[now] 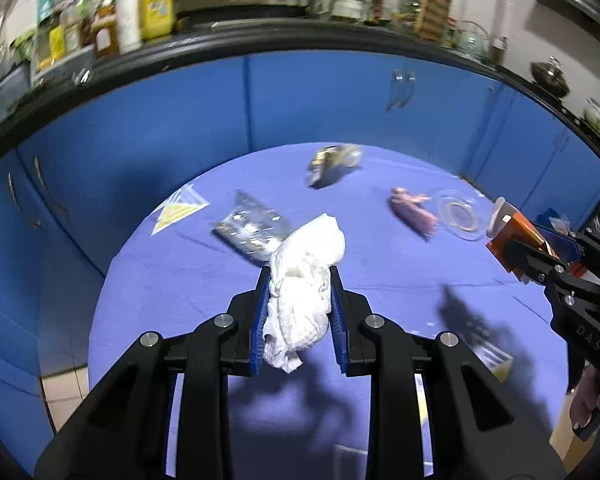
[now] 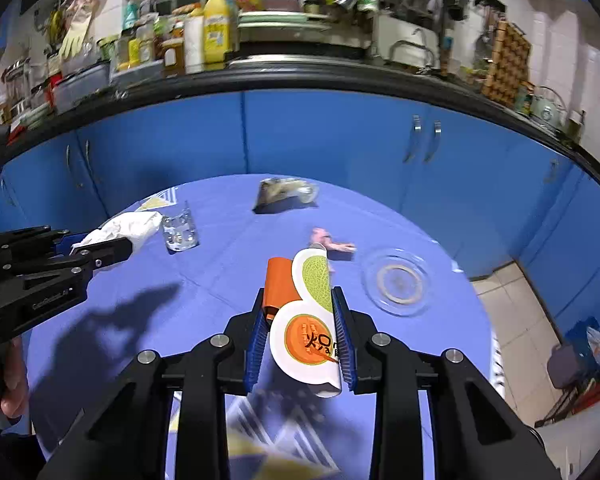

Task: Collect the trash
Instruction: 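Carry the tissue and cup over the black bin with both grippers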

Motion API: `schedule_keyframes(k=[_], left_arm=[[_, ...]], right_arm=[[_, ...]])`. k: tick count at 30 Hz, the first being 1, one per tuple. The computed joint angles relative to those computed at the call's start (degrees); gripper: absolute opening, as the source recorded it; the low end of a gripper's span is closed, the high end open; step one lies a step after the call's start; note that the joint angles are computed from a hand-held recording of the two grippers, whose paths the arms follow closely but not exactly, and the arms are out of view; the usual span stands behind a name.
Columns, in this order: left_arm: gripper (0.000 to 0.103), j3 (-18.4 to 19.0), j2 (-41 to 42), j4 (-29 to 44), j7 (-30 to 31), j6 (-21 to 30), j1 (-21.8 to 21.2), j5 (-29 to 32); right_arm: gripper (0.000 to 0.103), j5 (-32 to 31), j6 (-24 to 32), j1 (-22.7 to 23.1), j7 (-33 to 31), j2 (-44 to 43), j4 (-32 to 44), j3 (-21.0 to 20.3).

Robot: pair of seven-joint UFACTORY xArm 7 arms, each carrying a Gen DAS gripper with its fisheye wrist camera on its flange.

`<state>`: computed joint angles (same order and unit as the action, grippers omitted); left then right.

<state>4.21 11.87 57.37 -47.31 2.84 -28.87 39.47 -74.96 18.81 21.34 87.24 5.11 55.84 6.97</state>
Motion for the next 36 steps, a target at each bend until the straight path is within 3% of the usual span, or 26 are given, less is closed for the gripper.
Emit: schedule_keyframes(k=[7,11,14,24,36], left_arm=[[0.028,-1.8,-2.5,-0.3,-4.6,1.4,-3.0,6.1],[0.028,-7.3,-2.4,0.5,0.1,2.4,-1.5,1.9],[0.028,-8.7,-1.5,2.1,2.3,3.4,-3.0,0.7],[0.028,-10.3,3.4,10.4,7.8,6.3,-11.0,-1.7],[0.028,-10.3,11.0,22.6,13.2,11.3,-19.7,-4.0]], right_arm=[[0.030,-2.0,2.8,-2.6,4.8,-10.7,-9.6,2.0],[0.030,-1.2,3.7,-5.4,5.7,-16.7,-15.0,3.8],[0.030,0.3,3.7,-7.9,6.1,-22.0,-19.7,4.7],[0.030,9.4,3.4,-14.4,1.6,-41.7,-34.9,4.8],[0.030,20.9,5.6,-19.4,-10.6,-59.6,-46.5,4.6]])
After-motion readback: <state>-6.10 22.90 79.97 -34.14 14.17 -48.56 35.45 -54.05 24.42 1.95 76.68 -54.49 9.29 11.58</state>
